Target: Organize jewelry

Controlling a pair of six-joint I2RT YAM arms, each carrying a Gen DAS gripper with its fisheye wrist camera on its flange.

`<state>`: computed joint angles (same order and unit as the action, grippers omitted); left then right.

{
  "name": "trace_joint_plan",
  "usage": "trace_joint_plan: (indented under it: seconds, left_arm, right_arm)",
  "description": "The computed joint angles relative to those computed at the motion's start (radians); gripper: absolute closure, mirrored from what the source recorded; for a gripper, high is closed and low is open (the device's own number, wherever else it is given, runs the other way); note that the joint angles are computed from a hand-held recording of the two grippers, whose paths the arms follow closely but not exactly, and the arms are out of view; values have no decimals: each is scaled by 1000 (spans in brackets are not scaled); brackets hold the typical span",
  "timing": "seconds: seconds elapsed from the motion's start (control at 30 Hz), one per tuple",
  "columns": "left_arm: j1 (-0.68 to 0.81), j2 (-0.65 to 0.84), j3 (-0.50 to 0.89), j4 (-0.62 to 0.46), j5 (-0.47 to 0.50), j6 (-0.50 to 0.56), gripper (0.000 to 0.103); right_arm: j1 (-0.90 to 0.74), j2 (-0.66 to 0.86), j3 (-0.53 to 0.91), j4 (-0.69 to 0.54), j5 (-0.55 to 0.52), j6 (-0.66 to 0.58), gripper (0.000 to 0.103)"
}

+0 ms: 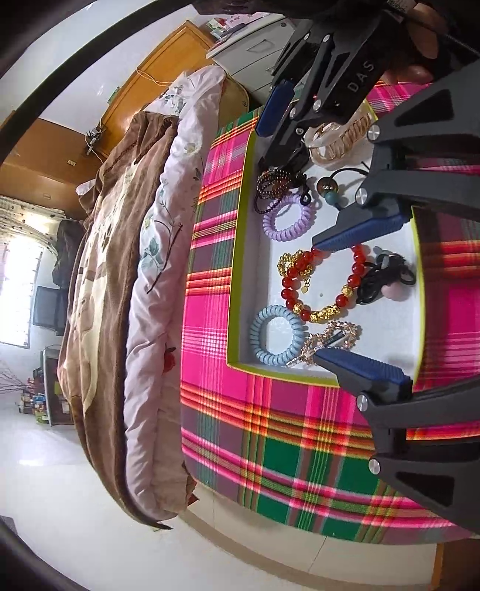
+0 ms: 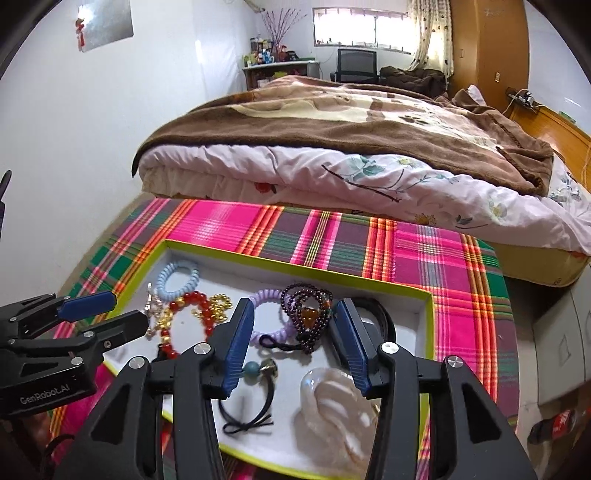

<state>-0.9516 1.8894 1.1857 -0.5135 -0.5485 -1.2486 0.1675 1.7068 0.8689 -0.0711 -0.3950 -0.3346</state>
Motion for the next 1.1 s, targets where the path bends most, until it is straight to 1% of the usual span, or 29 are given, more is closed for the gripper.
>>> trace_joint_plan:
  seconds: [0.13,0.2,0.47,0.53,0.63,0.77,0.87,0.93,1.03,1.07,1.1]
  left_arm:
    - [-51,-17,26,-97,-57,-63,43]
    - [-81,-26,35,-144,-86,-98,41]
    - [-221,-9,110,-360,-191,-262,41]
    - [-246,-8,109,-368,-201,-293,41]
    - [-293,20,141,-436,-214,-357,41]
    - [-346,48,165,-478,-218,-412,41]
    - [-380,63,175,-505,-227,-463,41]
    - [-393,75,186,-528,-225,-490,41]
    - [-411,107,224,-588,-228,-528,41]
    - [-418,109,225,-592,-230,-537,40]
    - [-423,108,223,-593,-232,-547,35]
  right_arm:
    - [-17,-82,-68,12,5,17,55]
    - [-35,-116,-94,6,-17,21,55]
    - [-120,-338,-276,28,-62,41,55]
    - [-143,-391,-320,30,-80,37,55]
    - [-173,-469,-391,34,-90,19,55]
    - [-220,-557,-460,9,-120,2,55]
    - [-256,-623,-499,-28,-150,-22,55]
    - [-266,-659,-516,-47,-151,-34,55]
    - [-278,-696,-533,-71,-166,-32,55]
    - [-284,-708,-538,-78,-171,-31,55]
    - [-287,-717,-541,-84,-174,-29,55]
